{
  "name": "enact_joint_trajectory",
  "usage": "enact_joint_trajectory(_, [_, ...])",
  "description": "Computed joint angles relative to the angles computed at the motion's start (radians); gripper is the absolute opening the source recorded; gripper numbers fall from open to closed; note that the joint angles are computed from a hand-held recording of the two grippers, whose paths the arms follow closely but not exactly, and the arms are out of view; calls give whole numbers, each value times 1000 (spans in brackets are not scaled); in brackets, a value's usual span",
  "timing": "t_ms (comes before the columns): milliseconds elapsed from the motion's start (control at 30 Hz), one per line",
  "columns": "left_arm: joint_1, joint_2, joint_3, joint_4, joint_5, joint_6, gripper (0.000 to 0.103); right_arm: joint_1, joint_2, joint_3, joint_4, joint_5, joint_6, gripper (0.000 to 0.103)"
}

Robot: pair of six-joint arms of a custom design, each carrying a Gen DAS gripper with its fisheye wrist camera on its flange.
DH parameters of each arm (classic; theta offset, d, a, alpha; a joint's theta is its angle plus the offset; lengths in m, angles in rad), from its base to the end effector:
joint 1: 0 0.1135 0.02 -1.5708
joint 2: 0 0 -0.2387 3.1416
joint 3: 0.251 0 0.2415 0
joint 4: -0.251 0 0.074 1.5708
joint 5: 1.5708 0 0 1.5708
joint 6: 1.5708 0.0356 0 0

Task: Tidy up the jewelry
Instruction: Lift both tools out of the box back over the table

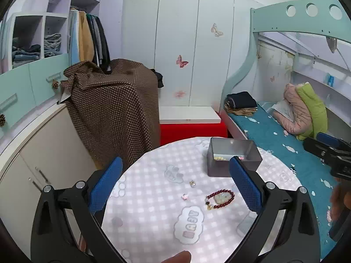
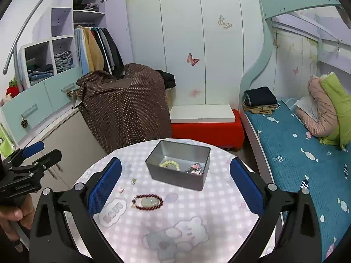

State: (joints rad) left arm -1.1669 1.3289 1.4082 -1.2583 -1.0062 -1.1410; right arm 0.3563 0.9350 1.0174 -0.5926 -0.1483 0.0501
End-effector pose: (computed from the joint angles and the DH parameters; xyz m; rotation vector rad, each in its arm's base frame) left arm 0.1168 -0.1967 0.3376 -0.1999 2.0797 0.0859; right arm 0.1873 0.0753 0.3313 -0.4102 2.0593 0.4008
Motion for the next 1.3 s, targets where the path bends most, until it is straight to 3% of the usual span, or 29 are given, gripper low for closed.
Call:
enact_joint_trajectory(400, [-123,23,-129,-114,18,-317,98,151,-166,-198,3,133,56,95])
enact_joint_trajectory(767, [-139,25,-225,-90,47,-398,98,195,-118,-266,50,156,61,95])
enact_joint_trajectory(933, [-62,-3,-308,15,83,-303,98,178,-63,-274,77,152,48,95])
enact_joint_trajectory(1167, [164,2,-433,335,208,48,98,148,26,-285,124,126,35,95])
enact_joint_trajectory(1300, [256,55,-449,493,290,196,98,126,71,-292,149,106,26,95])
